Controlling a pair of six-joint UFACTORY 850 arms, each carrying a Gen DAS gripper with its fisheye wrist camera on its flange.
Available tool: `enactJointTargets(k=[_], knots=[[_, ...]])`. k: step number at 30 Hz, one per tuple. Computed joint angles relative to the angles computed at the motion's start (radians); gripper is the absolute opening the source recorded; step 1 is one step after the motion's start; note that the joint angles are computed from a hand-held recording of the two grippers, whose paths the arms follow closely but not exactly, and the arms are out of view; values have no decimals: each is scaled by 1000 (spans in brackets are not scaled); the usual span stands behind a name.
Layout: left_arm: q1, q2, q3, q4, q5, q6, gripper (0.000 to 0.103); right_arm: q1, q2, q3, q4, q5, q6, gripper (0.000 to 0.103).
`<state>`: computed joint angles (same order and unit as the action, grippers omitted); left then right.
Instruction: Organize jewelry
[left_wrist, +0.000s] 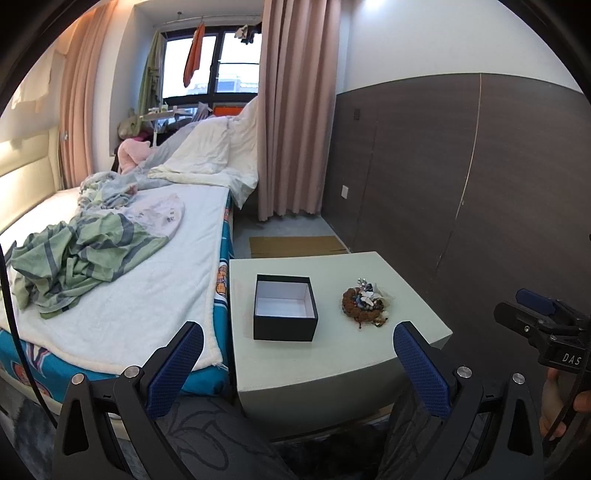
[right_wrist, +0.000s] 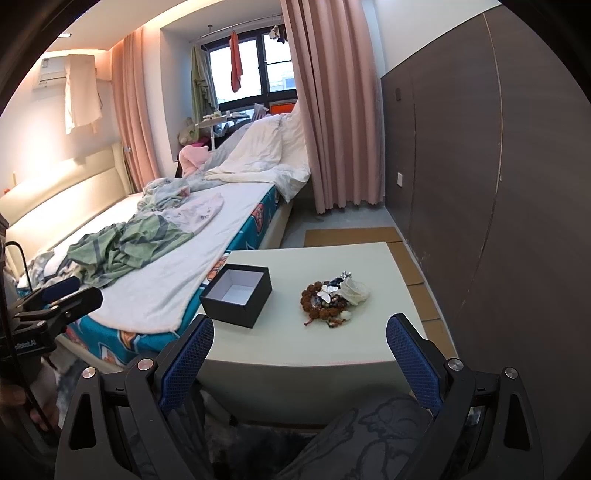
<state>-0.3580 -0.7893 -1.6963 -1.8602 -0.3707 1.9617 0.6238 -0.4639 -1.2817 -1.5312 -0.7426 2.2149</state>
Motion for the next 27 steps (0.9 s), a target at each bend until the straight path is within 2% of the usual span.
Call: enactJointTargets(k=[27], knots=[[-16, -3, -4, -19, 13, 10, 102, 3, -2, 11, -13, -26, 39, 95]])
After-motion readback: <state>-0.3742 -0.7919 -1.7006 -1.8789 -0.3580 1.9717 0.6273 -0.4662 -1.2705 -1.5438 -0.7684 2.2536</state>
